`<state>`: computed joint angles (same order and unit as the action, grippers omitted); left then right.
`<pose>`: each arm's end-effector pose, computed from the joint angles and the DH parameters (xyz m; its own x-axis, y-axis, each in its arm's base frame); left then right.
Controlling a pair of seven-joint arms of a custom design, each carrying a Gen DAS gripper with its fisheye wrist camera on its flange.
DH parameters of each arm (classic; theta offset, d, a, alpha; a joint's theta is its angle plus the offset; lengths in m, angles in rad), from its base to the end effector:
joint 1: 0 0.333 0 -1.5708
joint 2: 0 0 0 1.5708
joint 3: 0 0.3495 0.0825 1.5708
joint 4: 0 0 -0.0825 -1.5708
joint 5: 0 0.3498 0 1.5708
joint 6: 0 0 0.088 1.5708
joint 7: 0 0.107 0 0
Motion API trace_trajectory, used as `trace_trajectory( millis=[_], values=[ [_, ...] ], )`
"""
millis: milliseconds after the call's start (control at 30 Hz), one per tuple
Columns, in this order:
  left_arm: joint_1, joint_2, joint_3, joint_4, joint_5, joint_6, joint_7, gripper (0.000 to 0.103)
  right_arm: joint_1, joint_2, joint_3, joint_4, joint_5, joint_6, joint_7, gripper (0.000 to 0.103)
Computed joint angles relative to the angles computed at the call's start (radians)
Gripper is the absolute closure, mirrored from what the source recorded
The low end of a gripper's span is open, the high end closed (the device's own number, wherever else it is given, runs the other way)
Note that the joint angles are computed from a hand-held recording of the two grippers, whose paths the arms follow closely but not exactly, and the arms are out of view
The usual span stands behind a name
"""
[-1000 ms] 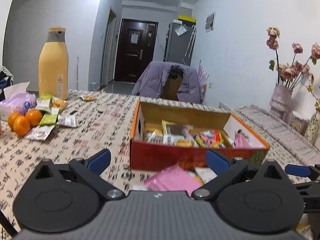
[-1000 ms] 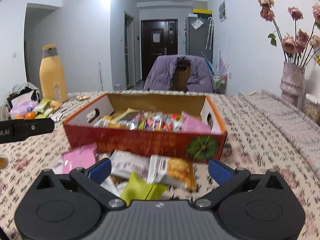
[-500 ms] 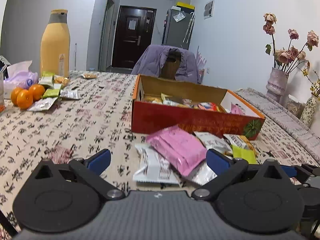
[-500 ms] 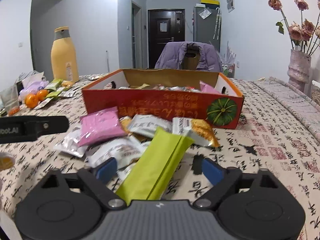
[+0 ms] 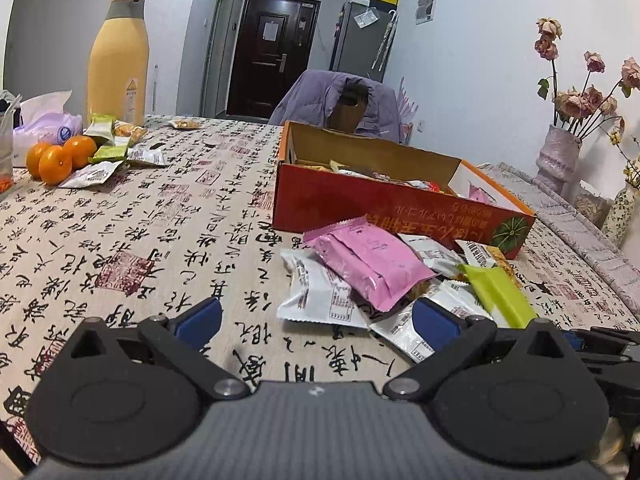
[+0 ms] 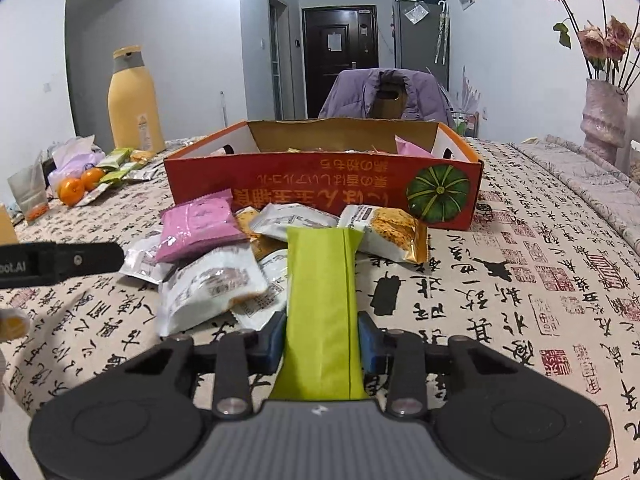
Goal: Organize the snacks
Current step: 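Grasp the lime-green bar with the right gripper, then grasp the white snack packet with the left gripper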
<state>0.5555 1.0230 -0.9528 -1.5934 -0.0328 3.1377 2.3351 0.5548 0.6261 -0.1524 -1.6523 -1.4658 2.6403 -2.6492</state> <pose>0.7423 -0.0585 0.3274 -0.5375 -0.8241 0.1788 -0.5162 0.1539 -0.8425 0.6225 0.3131 0.3184 -0.3125 -0.9463 -0.0828 -0.5120 0.2412 -0.8244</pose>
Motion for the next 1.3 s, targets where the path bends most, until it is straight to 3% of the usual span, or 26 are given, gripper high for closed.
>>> trace_trajectory(
  millis=[267,633,867,1133,1300],
  values=[
    [-0.040,-0.015,0.047,0.028,-0.007,-0.003,-0.020,0.000,0.003,-0.055,0.009,-0.064,-0.151,-0.069,0.170,0.069],
    [-0.235,-0.054,0.267,0.150,-0.030,-0.003,-0.069,0.000,-0.054,-0.113,0.074,-0.150,-0.197,-0.185,0.254,0.069],
    [-0.336,-0.051,0.375,0.225,-0.018,-0.026,-0.096,0.016,-0.077,-0.130,0.090,-0.184,-0.200,-0.226,0.285,0.069],
    [-0.418,-0.031,0.455,0.320,-0.055,-0.116,-0.107,0.017,-0.099,-0.139,0.100,-0.207,-0.212,-0.232,0.318,0.069],
    [-0.450,-0.026,0.489,0.346,-0.085,-0.146,-0.108,0.027,-0.105,-0.133,0.105,-0.203,-0.217,-0.222,0.320,0.069]
  ],
)
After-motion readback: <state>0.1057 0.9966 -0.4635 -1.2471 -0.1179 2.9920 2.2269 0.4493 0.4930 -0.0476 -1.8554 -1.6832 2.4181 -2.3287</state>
